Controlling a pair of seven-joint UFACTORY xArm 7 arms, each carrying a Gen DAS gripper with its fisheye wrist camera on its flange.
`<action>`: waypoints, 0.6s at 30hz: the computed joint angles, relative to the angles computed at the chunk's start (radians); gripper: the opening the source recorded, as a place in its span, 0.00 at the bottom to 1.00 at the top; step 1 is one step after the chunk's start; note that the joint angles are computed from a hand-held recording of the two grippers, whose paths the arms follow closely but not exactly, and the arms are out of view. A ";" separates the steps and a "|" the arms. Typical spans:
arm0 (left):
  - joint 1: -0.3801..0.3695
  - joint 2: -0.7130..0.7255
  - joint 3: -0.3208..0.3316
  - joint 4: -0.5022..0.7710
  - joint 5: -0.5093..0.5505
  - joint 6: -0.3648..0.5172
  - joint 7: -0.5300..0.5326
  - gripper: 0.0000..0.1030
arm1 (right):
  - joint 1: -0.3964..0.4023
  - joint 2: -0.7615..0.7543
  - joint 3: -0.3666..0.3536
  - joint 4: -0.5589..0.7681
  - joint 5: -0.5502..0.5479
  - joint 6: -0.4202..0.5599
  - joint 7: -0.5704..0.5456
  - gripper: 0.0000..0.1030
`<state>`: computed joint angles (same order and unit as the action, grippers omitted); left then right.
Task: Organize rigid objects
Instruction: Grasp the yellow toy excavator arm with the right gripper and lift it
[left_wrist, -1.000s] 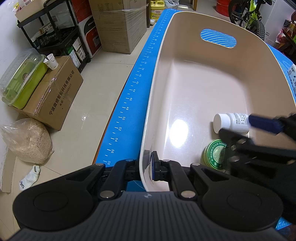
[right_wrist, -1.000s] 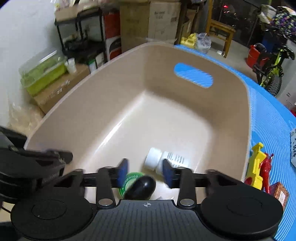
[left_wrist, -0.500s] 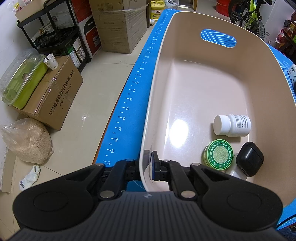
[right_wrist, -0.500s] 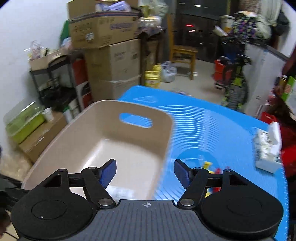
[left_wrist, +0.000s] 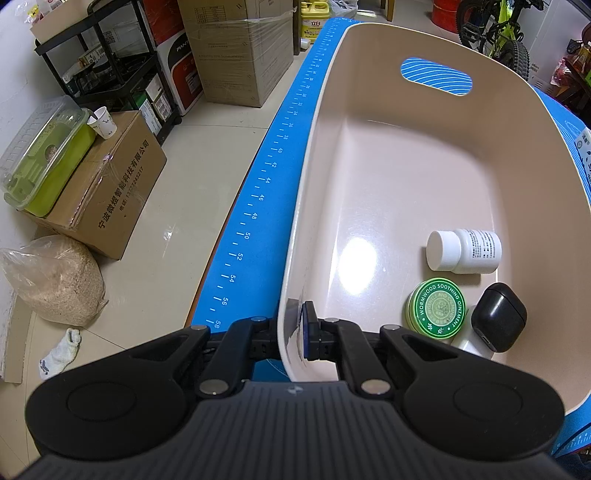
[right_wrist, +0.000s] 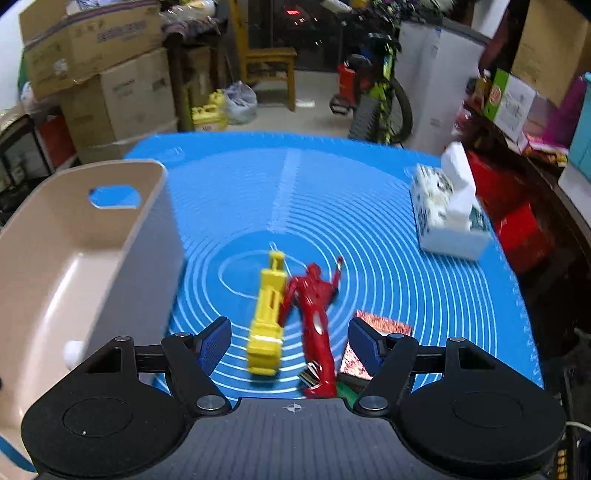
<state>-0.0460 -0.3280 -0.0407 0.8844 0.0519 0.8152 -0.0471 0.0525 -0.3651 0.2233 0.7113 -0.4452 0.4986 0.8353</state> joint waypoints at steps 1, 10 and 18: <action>0.000 -0.001 0.001 -0.001 0.001 0.000 0.000 0.10 | -0.001 0.010 0.000 0.000 -0.004 -0.007 0.000 0.73; 0.000 -0.001 0.002 0.003 -0.001 0.004 0.003 0.10 | 0.006 0.084 -0.014 0.005 -0.038 -0.095 -0.039 0.56; 0.000 0.000 0.000 0.003 0.001 0.003 0.001 0.10 | 0.020 0.171 -0.025 0.045 -0.076 -0.105 -0.040 0.50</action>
<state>-0.0461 -0.3278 -0.0404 0.8874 0.0526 0.8181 -0.0466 0.0722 -0.1941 0.1979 0.7562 -0.5207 0.3941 0.7957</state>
